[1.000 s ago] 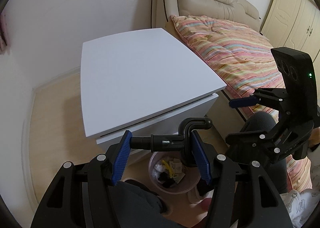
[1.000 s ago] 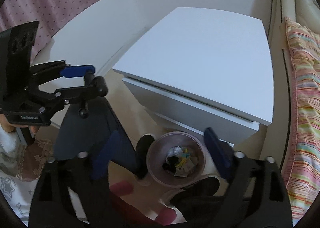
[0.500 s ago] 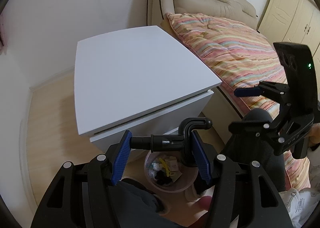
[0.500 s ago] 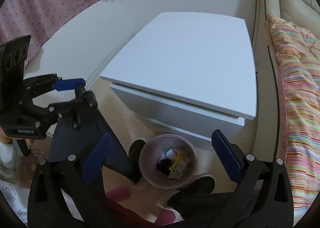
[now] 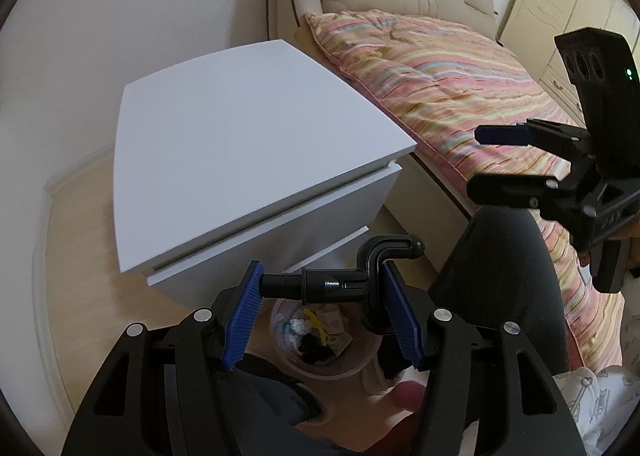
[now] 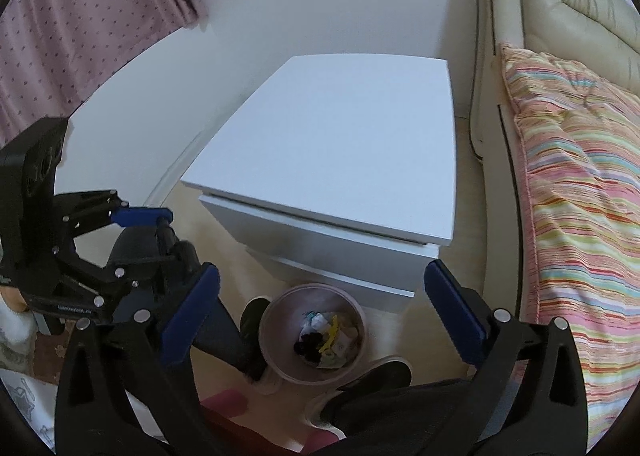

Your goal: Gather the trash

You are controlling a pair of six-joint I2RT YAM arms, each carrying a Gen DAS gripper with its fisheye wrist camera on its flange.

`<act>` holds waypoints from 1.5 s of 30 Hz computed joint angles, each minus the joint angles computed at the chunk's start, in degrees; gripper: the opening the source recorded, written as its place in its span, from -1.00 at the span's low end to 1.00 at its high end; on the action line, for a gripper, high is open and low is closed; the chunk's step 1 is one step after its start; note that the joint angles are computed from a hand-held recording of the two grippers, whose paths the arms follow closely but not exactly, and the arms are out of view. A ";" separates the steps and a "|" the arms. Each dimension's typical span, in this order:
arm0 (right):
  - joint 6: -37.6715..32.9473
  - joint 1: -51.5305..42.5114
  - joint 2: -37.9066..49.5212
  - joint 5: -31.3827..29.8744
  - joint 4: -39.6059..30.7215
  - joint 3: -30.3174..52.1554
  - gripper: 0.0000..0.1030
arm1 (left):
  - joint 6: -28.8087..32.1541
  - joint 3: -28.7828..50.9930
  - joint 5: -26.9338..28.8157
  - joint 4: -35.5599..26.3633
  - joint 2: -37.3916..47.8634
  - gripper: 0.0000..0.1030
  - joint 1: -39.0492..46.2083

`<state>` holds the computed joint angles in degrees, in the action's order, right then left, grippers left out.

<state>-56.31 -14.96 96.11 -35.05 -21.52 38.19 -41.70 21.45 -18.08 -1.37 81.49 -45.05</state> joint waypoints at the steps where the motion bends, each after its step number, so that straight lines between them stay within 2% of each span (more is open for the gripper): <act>1: -0.15 -0.48 0.12 -0.17 -0.24 0.28 0.94 | 0.31 0.44 0.22 0.01 0.45 0.13 -0.03; 9: -0.55 -3.09 0.91 -1.28 -1.79 2.76 0.94 | 1.70 2.21 2.54 1.39 2.92 0.18 0.40; 11: -0.52 -3.13 0.99 -1.42 -1.97 3.00 0.94 | 1.61 1.55 3.29 2.96 3.03 0.72 0.99; 17: 0.01 -2.55 0.72 -1.62 -1.70 2.61 0.94 | 0.83 0.27 4.42 4.42 2.49 0.79 2.69; 32: 6.10 0.22 -2.47 0.37 3.39 -0.32 0.94 | -1.66 -3.56 -0.20 1.68 -5.70 0.86 5.69; 39: 11.67 3.90 -5.70 1.99 6.49 -0.37 0.94 | 1.19 -2.72 -1.51 -3.90 -12.15 0.86 10.20; 45: 16.16 8.90 -6.44 2.97 7.44 2.33 0.94 | 6.39 -0.52 -1.85 -4.83 -14.88 0.86 14.98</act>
<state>-40.16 -6.06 89.67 -32.08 -14.08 40.52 -35.31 20.94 -19.93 -6.21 66.61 -30.06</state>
